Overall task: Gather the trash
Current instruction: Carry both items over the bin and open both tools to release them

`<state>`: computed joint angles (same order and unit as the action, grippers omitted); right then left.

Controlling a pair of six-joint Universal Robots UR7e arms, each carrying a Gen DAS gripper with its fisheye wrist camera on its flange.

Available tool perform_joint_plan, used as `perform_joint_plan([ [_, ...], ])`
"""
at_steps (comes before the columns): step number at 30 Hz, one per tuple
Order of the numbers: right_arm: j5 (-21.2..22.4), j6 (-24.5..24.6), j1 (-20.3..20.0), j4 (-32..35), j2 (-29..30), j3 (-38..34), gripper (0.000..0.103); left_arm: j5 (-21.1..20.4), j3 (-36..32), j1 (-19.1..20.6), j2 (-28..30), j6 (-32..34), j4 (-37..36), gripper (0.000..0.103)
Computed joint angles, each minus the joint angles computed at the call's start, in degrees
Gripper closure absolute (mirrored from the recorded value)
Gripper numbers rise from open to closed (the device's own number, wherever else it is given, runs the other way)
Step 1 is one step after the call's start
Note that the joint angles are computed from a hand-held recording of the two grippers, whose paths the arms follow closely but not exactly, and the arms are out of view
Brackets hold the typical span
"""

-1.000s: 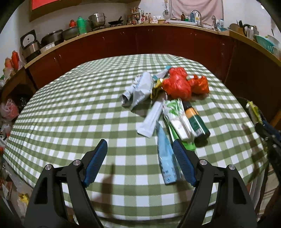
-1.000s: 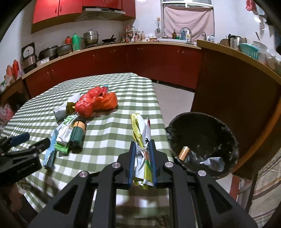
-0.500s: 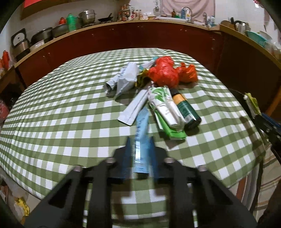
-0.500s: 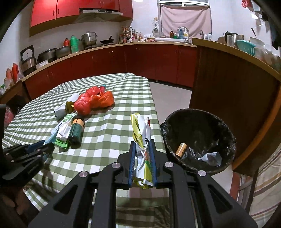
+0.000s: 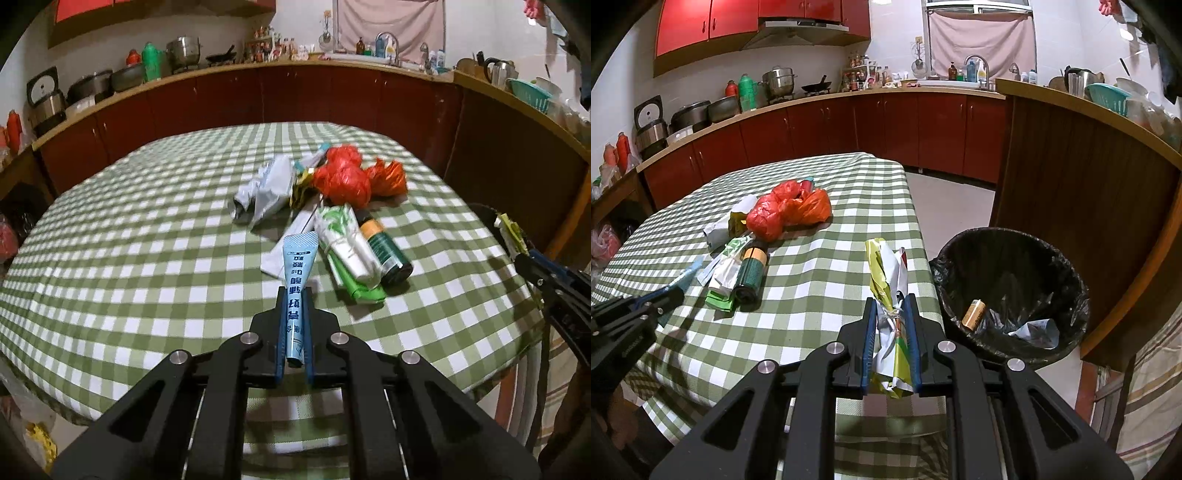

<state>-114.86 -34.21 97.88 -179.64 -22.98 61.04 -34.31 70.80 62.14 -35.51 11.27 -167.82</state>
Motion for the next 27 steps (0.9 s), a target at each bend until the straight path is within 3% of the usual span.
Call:
perform_joint_plan([
  [6, 0.01, 0.24, -0.12, -1.35, -0.19, -0.42, 0.086, -2.26, -1.22, -0.99, 0.33, 1.91, -1.25, 0.096],
  [12, -0.96, 0.24, -0.65, -3.11, -0.39, -1.55, 0.086, -5.48, -6.81, -1.54, 3.52, 3.15, 0.82, 0.096],
  [27, -5.05, 0.41, -2.97, -4.97, 0.40, -6.46, 0.087, -10.96, -31.81, -2.40, 19.35, 5.46, 14.47, 0.096],
])
